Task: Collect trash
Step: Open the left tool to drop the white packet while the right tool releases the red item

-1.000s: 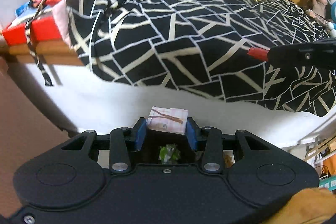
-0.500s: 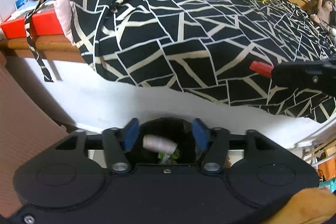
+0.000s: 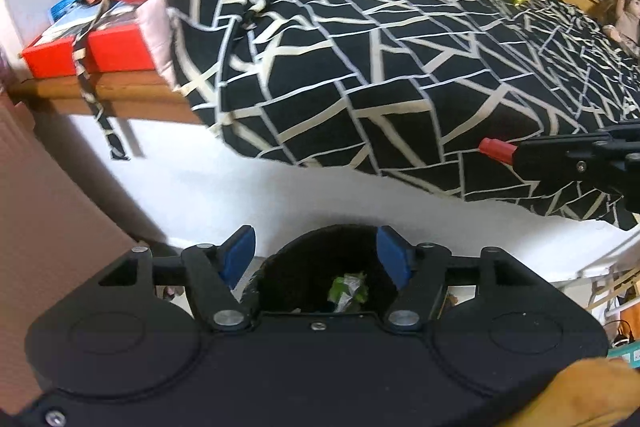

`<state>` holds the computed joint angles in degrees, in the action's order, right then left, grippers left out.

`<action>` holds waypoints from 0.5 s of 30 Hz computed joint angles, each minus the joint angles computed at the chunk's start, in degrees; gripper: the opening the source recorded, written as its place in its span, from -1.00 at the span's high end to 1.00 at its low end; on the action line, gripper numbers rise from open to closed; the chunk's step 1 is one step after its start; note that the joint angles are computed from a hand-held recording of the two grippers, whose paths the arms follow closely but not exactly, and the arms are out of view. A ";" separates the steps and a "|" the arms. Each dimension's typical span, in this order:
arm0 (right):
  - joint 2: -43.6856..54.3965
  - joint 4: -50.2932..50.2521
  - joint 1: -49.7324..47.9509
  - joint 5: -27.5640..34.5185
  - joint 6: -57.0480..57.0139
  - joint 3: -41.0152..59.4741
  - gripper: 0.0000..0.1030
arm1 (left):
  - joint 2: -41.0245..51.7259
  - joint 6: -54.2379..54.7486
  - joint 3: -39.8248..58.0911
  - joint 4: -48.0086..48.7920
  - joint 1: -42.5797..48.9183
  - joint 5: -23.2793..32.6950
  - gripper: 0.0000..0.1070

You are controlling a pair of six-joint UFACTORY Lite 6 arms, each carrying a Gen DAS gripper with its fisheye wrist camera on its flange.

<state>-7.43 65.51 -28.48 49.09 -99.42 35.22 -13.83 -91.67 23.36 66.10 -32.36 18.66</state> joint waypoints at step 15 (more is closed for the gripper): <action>2.80 3.04 7.50 -5.75 -1.19 0.05 0.00 | -4.94 4.38 -2.03 -3.90 1.07 2.93 -0.33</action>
